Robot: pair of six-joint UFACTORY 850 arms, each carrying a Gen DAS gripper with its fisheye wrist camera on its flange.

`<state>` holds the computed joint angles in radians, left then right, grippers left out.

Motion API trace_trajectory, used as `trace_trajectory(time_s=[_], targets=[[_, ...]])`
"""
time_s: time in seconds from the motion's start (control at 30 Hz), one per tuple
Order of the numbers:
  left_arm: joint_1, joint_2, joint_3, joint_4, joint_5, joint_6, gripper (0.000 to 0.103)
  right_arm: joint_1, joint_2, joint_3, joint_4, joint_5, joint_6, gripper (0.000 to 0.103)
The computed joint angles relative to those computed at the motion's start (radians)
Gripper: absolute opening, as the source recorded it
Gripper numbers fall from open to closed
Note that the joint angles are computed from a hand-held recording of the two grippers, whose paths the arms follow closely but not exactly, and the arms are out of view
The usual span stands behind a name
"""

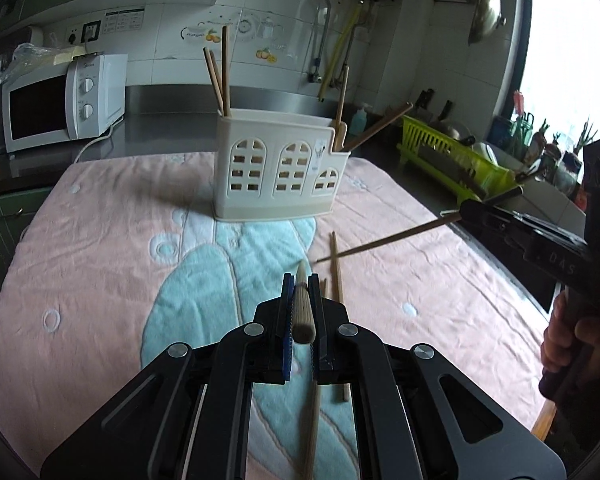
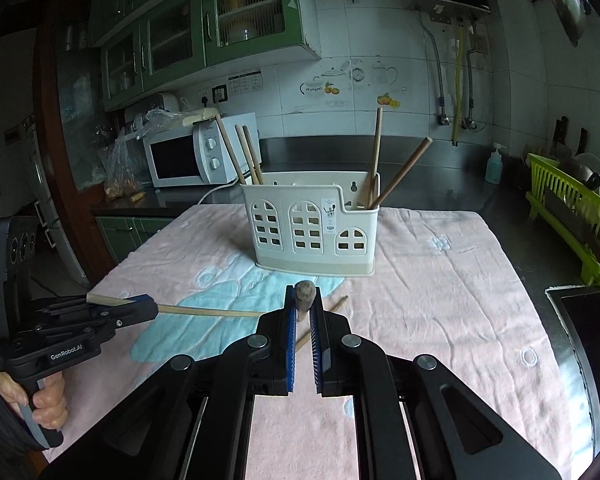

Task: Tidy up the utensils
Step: 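Lift both chopsticks upright and carry them over the white holder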

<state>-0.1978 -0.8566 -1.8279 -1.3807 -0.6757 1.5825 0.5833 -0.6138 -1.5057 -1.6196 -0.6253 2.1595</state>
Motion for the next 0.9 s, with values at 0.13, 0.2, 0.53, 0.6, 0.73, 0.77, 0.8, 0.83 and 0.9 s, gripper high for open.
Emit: trace_trajectory(time_s=[0.13, 0.2, 0.53, 0.6, 0.73, 0.77, 0.8, 0.83, 0.9], targets=[[-0.006, -0.008, -0.038, 0.009, 0.010, -0.023, 0.005, -0.008, 0.004, -0.015, 0.015, -0.002, -0.053, 0.007], [-0.007, -0.012, -0.061, 0.015, 0.014, -0.043, 0.005, -0.018, 0.008, -0.023, 0.026, 0.011, -0.078, 0.007], [-0.017, -0.059, -0.231, 0.120, 0.016, -0.195, 0.005, -0.084, 0.045, -0.075, 0.121, 0.098, -0.231, 0.007], [-0.020, -0.074, -0.279, 0.136, 0.015, -0.223, 0.005, -0.099, 0.054, -0.084, 0.143, 0.126, -0.257, 0.007], [-0.025, -0.105, -0.378, 0.157, -0.001, -0.277, 0.005, -0.125, 0.065, -0.121, 0.220, 0.155, -0.369, 0.007], [-0.026, -0.116, -0.409, 0.164, -0.001, -0.292, 0.005, -0.128, 0.064, -0.136, 0.241, 0.149, -0.407, 0.007], [-0.028, -0.129, -0.444, 0.166, -0.001, -0.304, 0.005, -0.131, 0.063, -0.153, 0.259, 0.137, -0.444, 0.007], [-0.030, -0.141, -0.474, 0.171, -0.001, -0.320, 0.005, -0.133, 0.061, -0.164, 0.263, 0.129, -0.460, 0.007], [-0.034, -0.170, -0.547, 0.184, 0.003, -0.351, 0.005, -0.139, 0.057, -0.192, 0.271, 0.110, -0.497, 0.007]])
